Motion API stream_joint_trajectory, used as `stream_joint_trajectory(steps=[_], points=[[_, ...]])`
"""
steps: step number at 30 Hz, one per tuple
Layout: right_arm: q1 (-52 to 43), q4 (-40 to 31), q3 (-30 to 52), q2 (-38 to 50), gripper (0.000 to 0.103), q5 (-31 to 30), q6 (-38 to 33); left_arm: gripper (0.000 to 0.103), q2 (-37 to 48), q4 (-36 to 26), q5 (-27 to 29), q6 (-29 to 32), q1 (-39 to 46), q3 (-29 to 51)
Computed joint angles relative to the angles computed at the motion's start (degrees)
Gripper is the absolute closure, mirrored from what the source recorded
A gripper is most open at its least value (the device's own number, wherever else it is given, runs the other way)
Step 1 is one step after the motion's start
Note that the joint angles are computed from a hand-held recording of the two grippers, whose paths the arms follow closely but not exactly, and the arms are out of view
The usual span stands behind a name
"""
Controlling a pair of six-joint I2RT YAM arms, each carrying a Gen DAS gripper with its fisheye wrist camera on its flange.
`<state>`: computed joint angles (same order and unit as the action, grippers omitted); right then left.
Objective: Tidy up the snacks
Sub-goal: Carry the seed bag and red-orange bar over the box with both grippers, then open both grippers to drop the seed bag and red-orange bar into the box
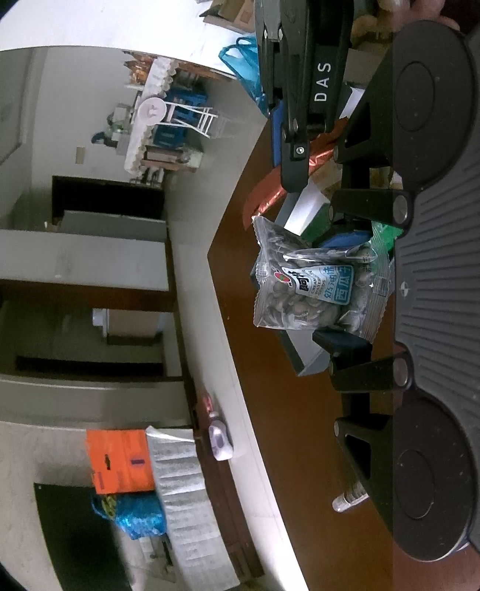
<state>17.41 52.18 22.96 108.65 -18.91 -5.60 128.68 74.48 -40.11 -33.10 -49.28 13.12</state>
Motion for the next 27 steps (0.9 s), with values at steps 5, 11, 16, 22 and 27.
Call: stream_joint_trajectory(steps=[5, 11, 16, 22, 27], points=[[-1.25, -0.55, 0.05, 0.07, 0.081, -0.41, -0.60, 0.058, 0.10, -1.87, 0.43, 0.24, -0.39, 1.87], [-1.36, -1.42, 0.85, 0.93, 0.081, 0.36, -0.59, 0.058, 0.83, -4.56, 0.92, 0.97, -1.24, 4.42], [-1.39, -2.82, 2.26, 1.79, 0.081, 0.91, -0.92, 0.057, 1.09, -5.55, 1.14, 1.05, -1.65, 5.54], [-0.72, -3.60, 3.01, 2.10, 0.081, 1.94, -0.59, 0.057, 0.76, -6.01, 3.87, 3.88, 0.56, 6.66], [-0.74, -4.07, 3.60, 2.18, 0.081, 2.32, -0.46, 0.057, 1.63, -7.32, 5.14, 5.19, 1.18, 8.47]])
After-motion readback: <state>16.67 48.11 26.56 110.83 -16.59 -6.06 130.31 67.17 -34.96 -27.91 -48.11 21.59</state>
